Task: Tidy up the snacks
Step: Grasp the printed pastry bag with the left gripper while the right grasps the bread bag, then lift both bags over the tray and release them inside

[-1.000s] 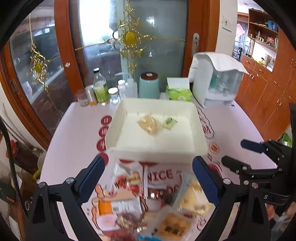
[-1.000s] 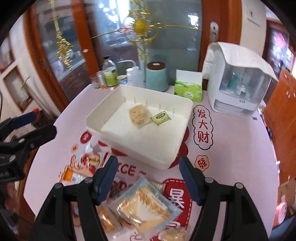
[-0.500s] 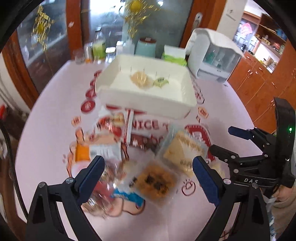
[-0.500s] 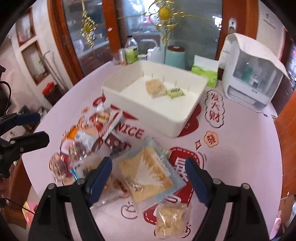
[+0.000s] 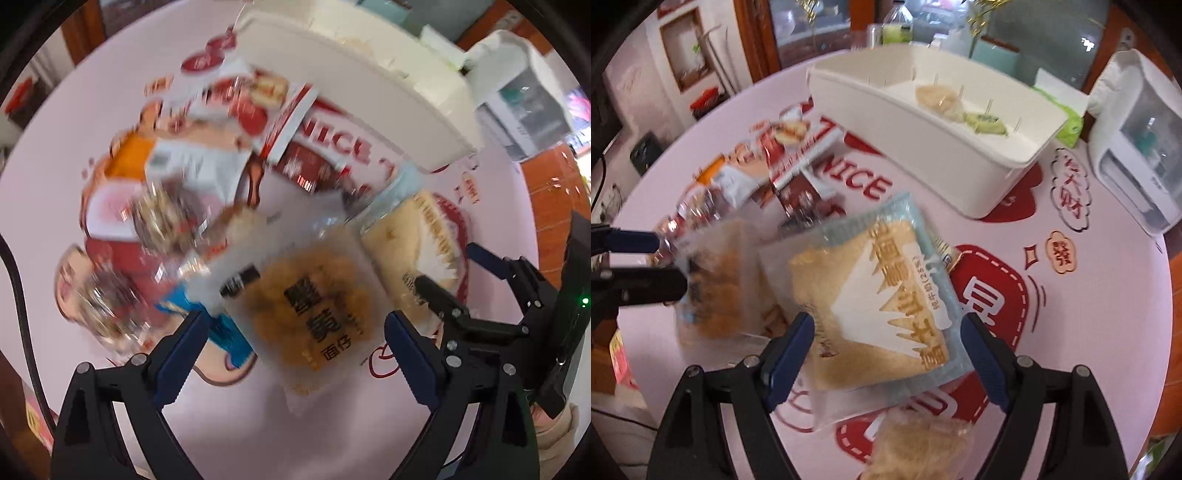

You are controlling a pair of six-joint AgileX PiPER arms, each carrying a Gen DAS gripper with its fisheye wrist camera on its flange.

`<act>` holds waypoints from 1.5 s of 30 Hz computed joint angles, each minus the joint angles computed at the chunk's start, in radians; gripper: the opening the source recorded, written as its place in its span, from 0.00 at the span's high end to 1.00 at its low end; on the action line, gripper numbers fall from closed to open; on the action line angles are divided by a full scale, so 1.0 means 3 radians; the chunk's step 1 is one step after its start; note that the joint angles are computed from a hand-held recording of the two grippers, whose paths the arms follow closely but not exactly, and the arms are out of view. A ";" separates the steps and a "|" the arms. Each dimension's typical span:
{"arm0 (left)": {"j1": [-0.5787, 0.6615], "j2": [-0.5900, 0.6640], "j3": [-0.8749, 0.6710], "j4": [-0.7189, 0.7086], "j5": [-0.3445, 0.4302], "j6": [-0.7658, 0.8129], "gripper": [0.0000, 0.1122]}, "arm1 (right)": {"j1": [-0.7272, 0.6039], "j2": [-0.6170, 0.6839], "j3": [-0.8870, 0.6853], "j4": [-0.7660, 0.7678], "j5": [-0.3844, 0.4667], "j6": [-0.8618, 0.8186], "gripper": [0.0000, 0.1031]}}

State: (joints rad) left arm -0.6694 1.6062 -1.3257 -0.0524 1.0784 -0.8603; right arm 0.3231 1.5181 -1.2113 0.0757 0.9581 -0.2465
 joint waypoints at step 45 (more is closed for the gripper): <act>0.0070 -0.0439 -0.0357 0.0012 0.0261 0.0567 0.58 | -0.0308 -0.0553 -0.0262 0.0714 0.0402 0.0012 0.78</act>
